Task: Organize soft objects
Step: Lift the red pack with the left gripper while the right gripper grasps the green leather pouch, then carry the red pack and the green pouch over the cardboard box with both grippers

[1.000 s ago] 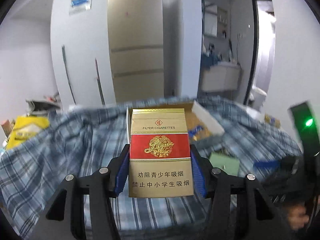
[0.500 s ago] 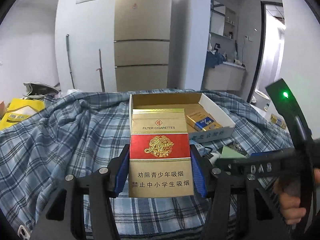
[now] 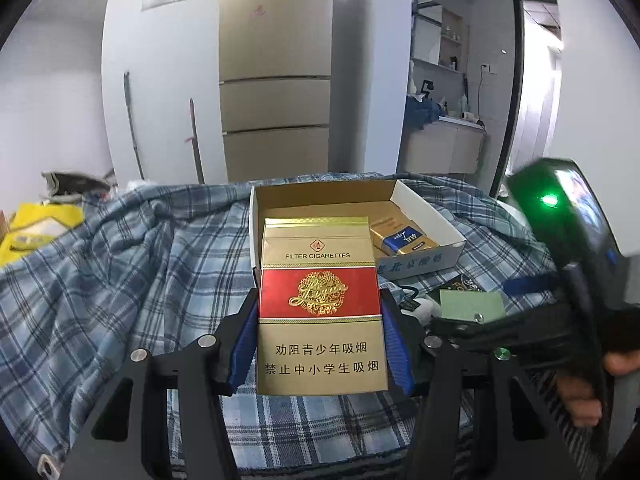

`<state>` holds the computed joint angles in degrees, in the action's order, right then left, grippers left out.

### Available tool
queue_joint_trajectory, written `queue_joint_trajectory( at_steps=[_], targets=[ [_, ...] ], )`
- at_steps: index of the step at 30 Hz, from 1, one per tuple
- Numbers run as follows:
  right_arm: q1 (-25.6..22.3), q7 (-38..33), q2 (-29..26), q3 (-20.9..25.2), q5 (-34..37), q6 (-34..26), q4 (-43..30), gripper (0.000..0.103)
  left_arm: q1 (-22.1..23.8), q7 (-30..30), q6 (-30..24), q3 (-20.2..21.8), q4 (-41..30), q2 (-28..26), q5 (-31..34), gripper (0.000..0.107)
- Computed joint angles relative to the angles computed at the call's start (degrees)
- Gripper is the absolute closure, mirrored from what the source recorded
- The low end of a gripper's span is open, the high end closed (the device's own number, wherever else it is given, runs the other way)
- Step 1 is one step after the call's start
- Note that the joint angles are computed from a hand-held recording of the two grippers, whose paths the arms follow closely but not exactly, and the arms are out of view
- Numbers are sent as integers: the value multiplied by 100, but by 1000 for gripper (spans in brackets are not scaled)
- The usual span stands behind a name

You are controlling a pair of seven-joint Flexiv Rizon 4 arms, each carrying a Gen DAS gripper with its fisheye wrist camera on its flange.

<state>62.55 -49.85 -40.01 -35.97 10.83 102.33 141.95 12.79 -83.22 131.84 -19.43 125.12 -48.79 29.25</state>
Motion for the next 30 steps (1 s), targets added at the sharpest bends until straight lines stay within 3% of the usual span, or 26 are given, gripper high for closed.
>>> queue_joint_trajectory(
  at_steps=[4,10,15,20,25,29,30],
  targets=[
    [-624,-3,485,690,-43,90,164,4,-85,33,87,72,21,6,-30,49],
    [-35,-154,411,424,188,276,473,4,-123,5,133,118,25,13,-46,49],
    [-702,-220,718,1203,247,541,643,4,-59,15,1,43,-17,3,30,49],
    [-305,-459,631,945,592,771,670,8,-62,39,44,49,-11,-9,28,49],
    [-687,-438,607,1358,682,826,509,9,-93,44,192,91,14,-18,41,49],
    [-266,-487,394,1016,823,832,455,10,-166,72,310,168,32,-13,44,49],
    [-152,-496,331,922,850,804,438,14,-157,56,341,168,36,-17,58,49]
  ],
)
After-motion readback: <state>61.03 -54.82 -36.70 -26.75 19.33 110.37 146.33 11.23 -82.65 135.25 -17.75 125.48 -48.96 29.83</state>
